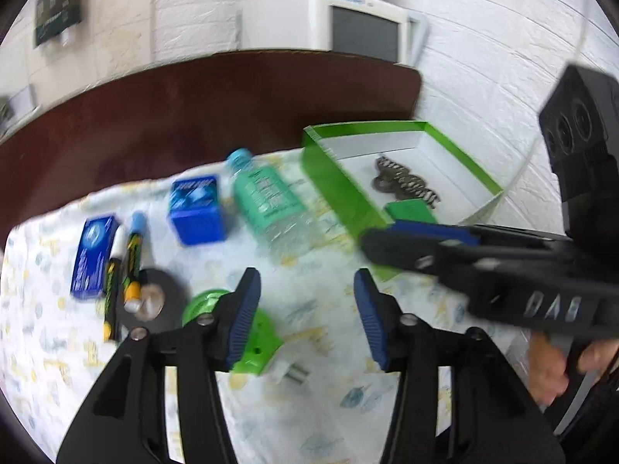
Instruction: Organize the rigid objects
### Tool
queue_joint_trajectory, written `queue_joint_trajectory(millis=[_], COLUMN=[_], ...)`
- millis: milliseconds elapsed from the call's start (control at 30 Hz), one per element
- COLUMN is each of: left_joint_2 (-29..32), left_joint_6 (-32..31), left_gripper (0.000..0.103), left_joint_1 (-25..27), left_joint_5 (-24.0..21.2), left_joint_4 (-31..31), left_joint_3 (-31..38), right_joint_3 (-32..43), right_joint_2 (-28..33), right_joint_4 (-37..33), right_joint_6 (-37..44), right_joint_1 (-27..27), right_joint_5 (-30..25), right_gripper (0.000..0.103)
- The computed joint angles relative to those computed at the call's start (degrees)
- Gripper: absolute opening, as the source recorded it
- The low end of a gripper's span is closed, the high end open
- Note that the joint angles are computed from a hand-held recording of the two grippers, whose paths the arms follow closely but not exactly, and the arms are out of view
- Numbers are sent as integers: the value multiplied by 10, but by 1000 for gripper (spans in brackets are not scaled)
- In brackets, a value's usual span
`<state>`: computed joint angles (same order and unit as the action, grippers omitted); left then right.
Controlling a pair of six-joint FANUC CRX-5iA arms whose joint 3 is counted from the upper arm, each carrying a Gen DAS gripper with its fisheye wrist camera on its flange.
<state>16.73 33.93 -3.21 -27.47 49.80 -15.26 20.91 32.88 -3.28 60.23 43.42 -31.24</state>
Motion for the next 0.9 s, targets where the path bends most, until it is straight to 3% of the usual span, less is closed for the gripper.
queue_joint_trajectory(millis=[167,333,433,567,700,900], left_joint_2=[5,-6,-4,-4,2,7], left_joint_6=[103,89,97,91,100,95], left_gripper=[55,55,56,56,57,55], left_joint_1=[32,56,65,66,62,72], left_joint_5=[-12,-12,-24,-50,-63,-72], left_joint_4=[-70,-13,-10,-6,-34,-1], left_joint_3=[1,-28,-27,-27,-22,-33], right_joint_3=[18,26,7,-1,9,38], right_joint_2=[15,22,16,20,45,69], right_joint_4=[-62,-136,-117,-88,-24,-50], right_joint_6=[44,142,184,233,187,202], right_joint_1=[-16,-14,5,33,50,44], right_joint_5=[-39,-45,-40,-45,-50,-64], right_gripper=[39,39,40,57,58,58])
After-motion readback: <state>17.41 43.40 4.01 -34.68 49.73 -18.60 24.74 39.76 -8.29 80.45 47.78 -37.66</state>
